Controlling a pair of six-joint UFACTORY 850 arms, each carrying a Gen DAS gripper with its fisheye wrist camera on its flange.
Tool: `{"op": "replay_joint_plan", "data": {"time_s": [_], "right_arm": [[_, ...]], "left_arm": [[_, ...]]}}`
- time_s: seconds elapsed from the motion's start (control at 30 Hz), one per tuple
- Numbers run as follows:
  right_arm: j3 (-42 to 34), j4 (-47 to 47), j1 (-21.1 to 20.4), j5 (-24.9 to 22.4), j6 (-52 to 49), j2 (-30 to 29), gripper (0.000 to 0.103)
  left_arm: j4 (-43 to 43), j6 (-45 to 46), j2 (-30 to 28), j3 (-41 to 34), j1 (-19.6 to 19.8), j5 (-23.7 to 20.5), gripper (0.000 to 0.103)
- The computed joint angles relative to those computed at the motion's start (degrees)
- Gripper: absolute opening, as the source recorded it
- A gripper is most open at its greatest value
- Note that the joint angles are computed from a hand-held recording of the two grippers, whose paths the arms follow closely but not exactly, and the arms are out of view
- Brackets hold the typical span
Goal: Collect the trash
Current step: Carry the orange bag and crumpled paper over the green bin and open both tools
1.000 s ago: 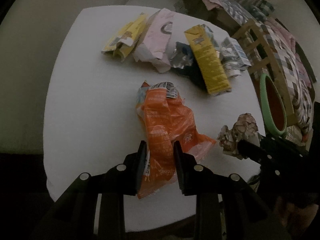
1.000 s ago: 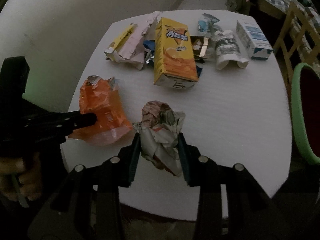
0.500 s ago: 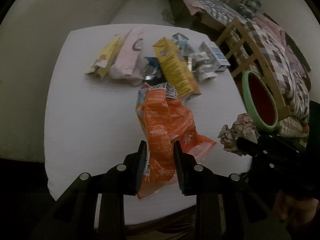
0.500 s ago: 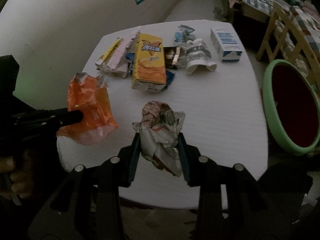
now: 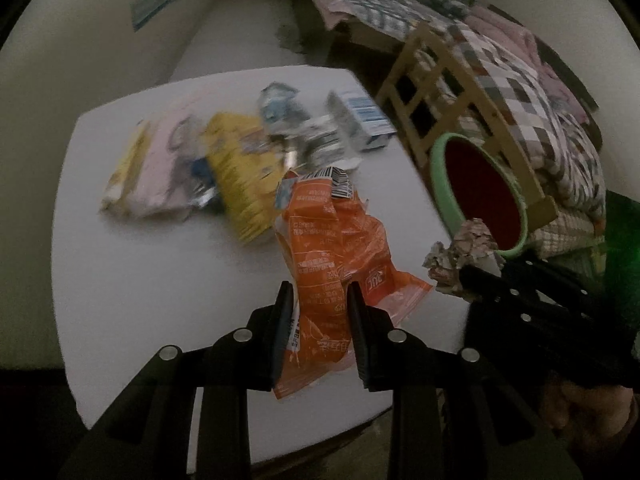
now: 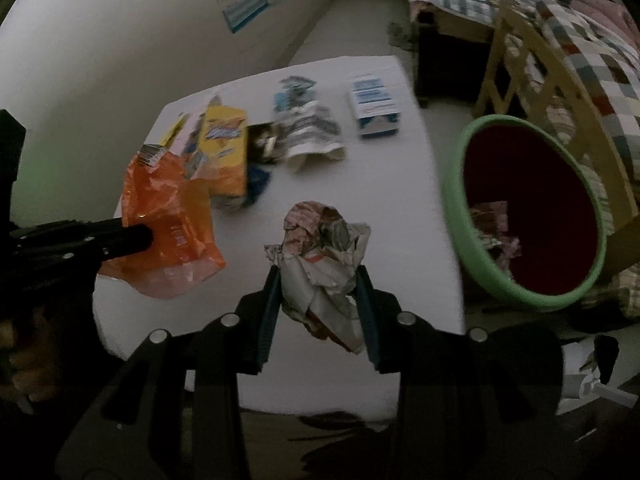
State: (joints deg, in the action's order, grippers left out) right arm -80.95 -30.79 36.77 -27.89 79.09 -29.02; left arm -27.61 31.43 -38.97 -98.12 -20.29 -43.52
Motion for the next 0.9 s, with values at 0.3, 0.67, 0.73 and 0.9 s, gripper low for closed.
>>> {"op": "replay_joint_plan", "data": {"time_s": [0.3,0.67,0.73,0.9], "right_arm": [[8.49,-4.9,-4.25,1.89,6.6,5.89,0.036],[17.62,-9.67,-10.44,3.37,12.18,12.05,0.036],[18.95,-10.24,-11.52,3.86,12.84,12.77,0.036],[21.83,-11.78,-14.18,5.44,14.93,14.27,0.036]], "left_arm": [[1.44,-0.92,-4.67,-9.35,-5.2,-3.39,0.025],[4.26,-3.64,-13.8,-25.13,-11.58,-9.33,0.025],[4.78,-4.27,-15.7,-28.34,-12.59,-10.46,0.025],[6.95,-6.36,-22.08,-38.96,-14.98,-14.68,0.025]]}}
